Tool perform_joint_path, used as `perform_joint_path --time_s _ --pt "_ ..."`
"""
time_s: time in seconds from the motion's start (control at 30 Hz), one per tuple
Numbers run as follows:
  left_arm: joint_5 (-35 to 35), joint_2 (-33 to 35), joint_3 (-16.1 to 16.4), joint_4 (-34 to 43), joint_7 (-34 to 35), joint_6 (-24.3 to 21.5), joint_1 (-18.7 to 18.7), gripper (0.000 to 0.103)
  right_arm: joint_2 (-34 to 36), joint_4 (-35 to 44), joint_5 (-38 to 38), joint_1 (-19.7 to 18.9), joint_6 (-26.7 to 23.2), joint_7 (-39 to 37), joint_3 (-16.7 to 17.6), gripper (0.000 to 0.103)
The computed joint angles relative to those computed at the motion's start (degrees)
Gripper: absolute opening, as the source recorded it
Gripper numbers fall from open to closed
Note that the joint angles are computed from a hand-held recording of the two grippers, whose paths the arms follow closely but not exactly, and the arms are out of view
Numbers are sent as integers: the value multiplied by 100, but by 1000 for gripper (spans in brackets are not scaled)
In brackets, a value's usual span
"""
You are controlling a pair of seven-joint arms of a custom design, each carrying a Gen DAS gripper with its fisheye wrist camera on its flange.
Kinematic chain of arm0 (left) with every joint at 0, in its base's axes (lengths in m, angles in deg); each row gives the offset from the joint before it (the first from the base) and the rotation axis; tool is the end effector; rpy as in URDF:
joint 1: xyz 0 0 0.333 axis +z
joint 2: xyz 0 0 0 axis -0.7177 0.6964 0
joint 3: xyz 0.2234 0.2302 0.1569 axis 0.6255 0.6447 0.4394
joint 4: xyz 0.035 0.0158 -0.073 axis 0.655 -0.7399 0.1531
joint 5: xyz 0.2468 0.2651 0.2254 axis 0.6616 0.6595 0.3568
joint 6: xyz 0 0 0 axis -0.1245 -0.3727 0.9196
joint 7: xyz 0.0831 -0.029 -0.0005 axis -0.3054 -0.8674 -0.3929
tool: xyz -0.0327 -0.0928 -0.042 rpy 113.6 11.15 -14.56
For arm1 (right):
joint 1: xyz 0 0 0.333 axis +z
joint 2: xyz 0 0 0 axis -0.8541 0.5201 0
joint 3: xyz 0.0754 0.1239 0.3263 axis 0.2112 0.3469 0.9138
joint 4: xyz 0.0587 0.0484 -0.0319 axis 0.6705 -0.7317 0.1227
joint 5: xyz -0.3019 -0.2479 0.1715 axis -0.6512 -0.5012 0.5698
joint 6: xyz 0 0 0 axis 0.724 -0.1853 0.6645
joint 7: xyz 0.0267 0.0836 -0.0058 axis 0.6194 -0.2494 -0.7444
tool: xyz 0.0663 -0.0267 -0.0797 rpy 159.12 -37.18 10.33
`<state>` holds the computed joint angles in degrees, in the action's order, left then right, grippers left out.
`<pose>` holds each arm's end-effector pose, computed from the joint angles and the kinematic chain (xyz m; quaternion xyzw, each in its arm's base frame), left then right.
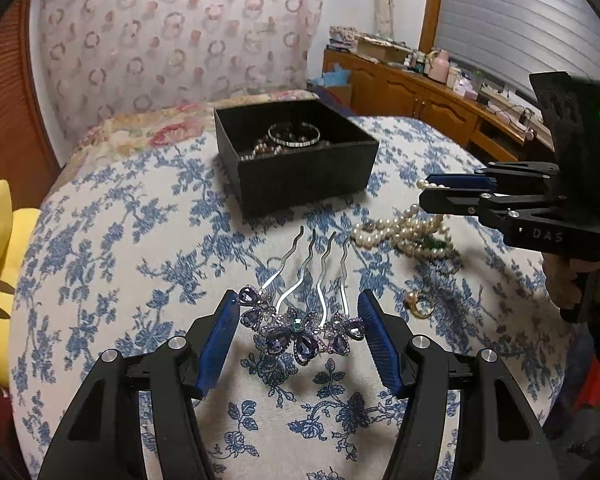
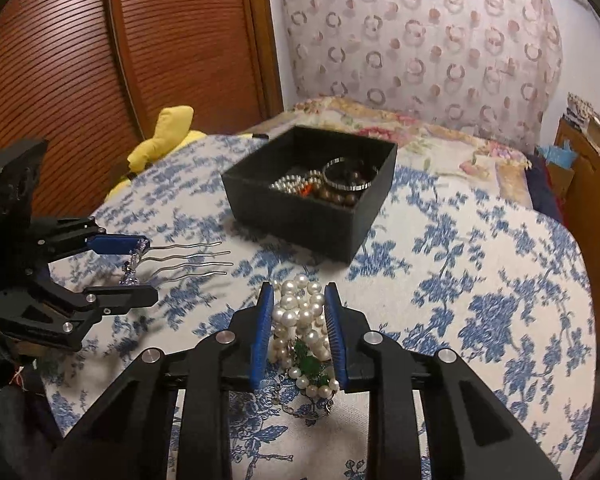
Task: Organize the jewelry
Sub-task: 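Lift and carry the hair comb and pearl necklace over the black box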
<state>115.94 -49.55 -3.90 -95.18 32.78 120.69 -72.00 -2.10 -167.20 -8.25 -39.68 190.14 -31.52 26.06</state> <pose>0.5507 -0.4485 0.5110 -0.6564 0.6588 -0.2876 0.2289 0.6862 0.3290 0.5196 -0.8733 0.2966 -0.0771 0.3788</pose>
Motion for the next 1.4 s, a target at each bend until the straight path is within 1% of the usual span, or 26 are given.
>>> perform_joint_path --time_s 0.33,0.47,0.5,0.53,0.57,0.67,0.8,0.9,1.1,1.23,1.4 --pt "524 -143 46 209 -262 -111 -92 59 -297 54 368 -92 233 -443 91 28" --pt "648 -142 54 350 -278 -160 -89 59 -363 157 414 -66 310 -598 95 28" --pt "677 -140 58 381 -279 -177 -90 59 -366 199 433 -62 328 -634 98 22" --pt "715 -137 65 419 -285 -194 -92 59 -371 218 448 -57 360 -660 97 22" --pt "740 -136 68 438 -293 -200 -92 59 -366 283 459 -56 363 -685 99 8" --pt "785 -114 81 518 -298 -233 -86 59 -362 369 440 -36 395 -738 95 8" --pt "785 -79 89 577 -283 -238 -76 59 -290 470 315 -23 162 -713 66 8" --pt "772 -76 91 588 -263 -252 -77 59 -276 413 249 14 228 -664 45 8" --pt "784 0 129 753 -214 -281 -75 59 -300 528 414 -39 319 -764 99 8" --pt "907 57 179 913 -217 -303 -90 59 -260 773 432 -27 397 -881 124 8" --pt "948 242 252 1248 -76 -357 -90 59 -8 1419 327 6 418 -863 128 8"
